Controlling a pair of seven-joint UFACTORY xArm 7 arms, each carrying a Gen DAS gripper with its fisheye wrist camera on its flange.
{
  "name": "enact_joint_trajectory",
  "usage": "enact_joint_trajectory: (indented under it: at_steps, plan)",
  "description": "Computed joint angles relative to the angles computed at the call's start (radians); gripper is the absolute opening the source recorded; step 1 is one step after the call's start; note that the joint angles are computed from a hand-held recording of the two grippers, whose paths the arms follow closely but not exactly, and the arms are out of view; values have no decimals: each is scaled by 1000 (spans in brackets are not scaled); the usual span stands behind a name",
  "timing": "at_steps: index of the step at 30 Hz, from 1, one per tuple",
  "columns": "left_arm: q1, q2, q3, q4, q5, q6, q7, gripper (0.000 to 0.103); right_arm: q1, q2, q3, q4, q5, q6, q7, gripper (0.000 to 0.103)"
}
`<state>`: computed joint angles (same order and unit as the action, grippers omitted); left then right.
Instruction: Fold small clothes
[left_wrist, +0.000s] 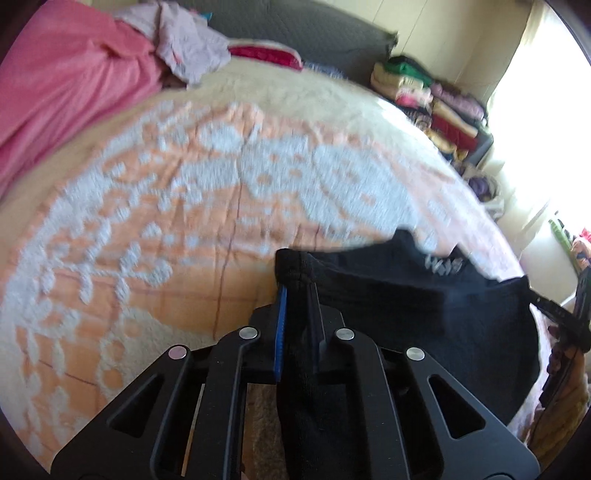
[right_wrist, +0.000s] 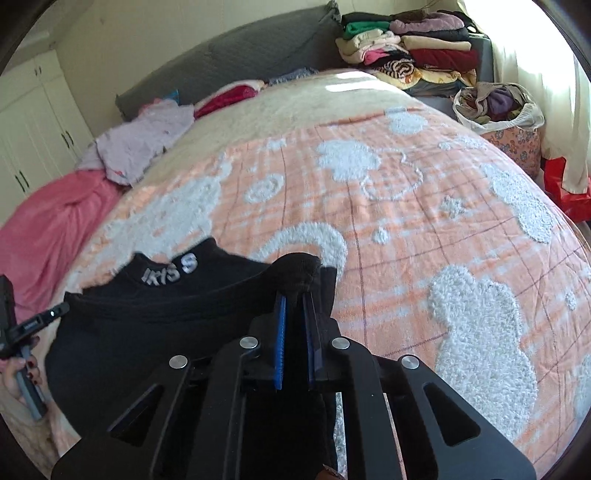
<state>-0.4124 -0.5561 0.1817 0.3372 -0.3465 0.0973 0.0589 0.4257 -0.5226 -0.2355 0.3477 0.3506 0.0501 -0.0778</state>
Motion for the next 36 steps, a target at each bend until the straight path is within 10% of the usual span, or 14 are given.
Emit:
enact_joint_trajectory:
  at_steps: [9, 21, 36]
  plan:
    - [9, 105, -2, 98, -14, -21, -12, 4, -34, 96, 17, 73, -12, -25, 34, 7]
    - [350, 236, -333, 91, 271, -54, -256, 6, -319, 232, 282, 81, -198, -21, 233, 10]
    - [299, 43, -318, 24, 401, 66, -377, 29, -302, -132, 271, -92, -314, 87, 325, 47]
